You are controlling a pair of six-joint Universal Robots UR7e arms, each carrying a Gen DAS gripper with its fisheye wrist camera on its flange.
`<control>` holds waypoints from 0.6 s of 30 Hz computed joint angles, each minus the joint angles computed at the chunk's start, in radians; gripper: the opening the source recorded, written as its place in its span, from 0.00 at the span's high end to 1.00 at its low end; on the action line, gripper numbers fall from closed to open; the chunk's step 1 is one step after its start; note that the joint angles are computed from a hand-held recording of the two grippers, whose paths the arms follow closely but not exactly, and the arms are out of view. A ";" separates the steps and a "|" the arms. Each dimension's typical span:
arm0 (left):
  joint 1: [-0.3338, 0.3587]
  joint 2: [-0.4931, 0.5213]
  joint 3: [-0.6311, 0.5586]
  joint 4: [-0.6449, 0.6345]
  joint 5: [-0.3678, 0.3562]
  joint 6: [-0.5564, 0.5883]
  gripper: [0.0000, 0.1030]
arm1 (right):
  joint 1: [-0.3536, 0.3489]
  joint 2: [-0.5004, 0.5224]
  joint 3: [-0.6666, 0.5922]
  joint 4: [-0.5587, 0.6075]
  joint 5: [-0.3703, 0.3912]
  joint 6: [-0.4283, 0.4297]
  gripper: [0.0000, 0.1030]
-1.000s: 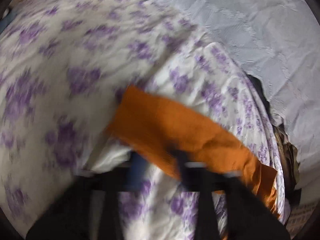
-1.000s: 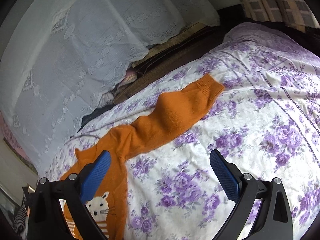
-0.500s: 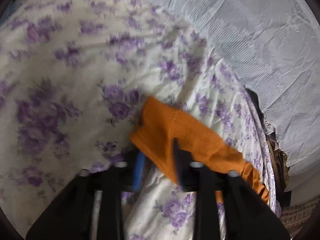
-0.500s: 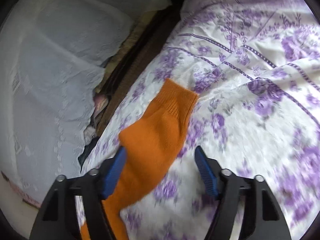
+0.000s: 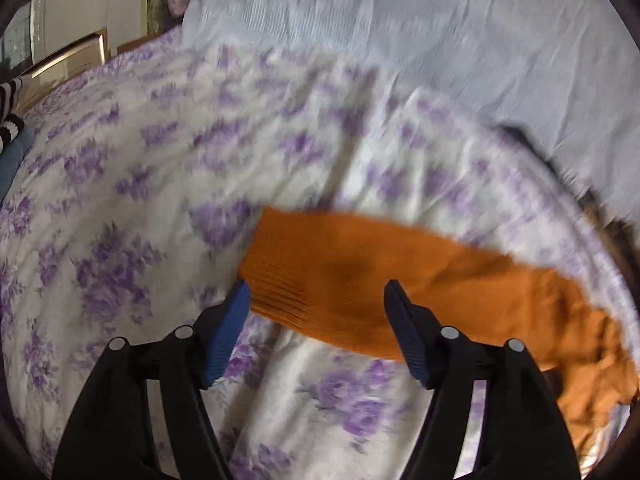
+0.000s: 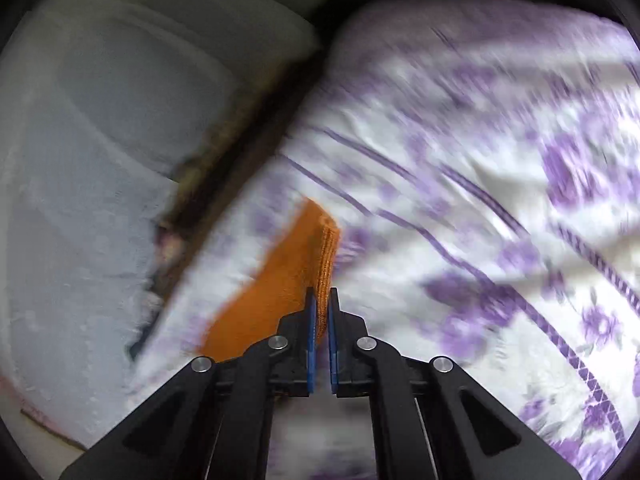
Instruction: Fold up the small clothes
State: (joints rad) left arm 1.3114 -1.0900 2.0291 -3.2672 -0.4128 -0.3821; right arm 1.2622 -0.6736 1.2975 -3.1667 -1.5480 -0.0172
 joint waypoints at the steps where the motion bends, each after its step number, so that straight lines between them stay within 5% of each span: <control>1: 0.014 -0.004 -0.008 0.052 -0.007 -0.033 0.34 | -0.005 0.005 -0.011 0.034 0.005 0.017 0.96; 3: 0.003 -0.016 0.006 0.030 0.000 -0.034 0.34 | 0.001 -0.013 0.023 -0.023 -0.008 0.037 0.89; 4: -0.008 -0.021 0.018 -0.019 -0.005 -0.008 0.35 | 0.016 -0.022 0.055 -0.114 -0.077 0.039 0.83; 6: -0.042 -0.024 0.037 -0.144 -0.035 0.077 0.35 | 0.043 -0.035 0.108 -0.263 -0.133 -0.025 0.83; 7: -0.058 -0.022 0.036 -0.173 -0.067 0.114 0.34 | 0.059 -0.041 0.126 -0.274 -0.098 -0.081 0.83; 9: -0.075 -0.008 0.000 -0.110 -0.158 0.141 0.30 | 0.095 -0.056 0.142 -0.171 0.007 -0.210 0.83; 11: -0.086 0.027 -0.051 -0.022 -0.204 0.133 0.28 | 0.154 -0.040 0.137 -0.071 0.003 -0.337 0.74; 13: -0.093 0.094 -0.137 0.073 -0.248 0.144 0.28 | 0.235 0.018 0.086 0.085 -0.071 -0.478 0.64; 18: -0.078 0.271 -0.345 0.283 -0.289 0.126 0.25 | 0.320 0.182 -0.072 0.243 -0.233 -0.519 0.62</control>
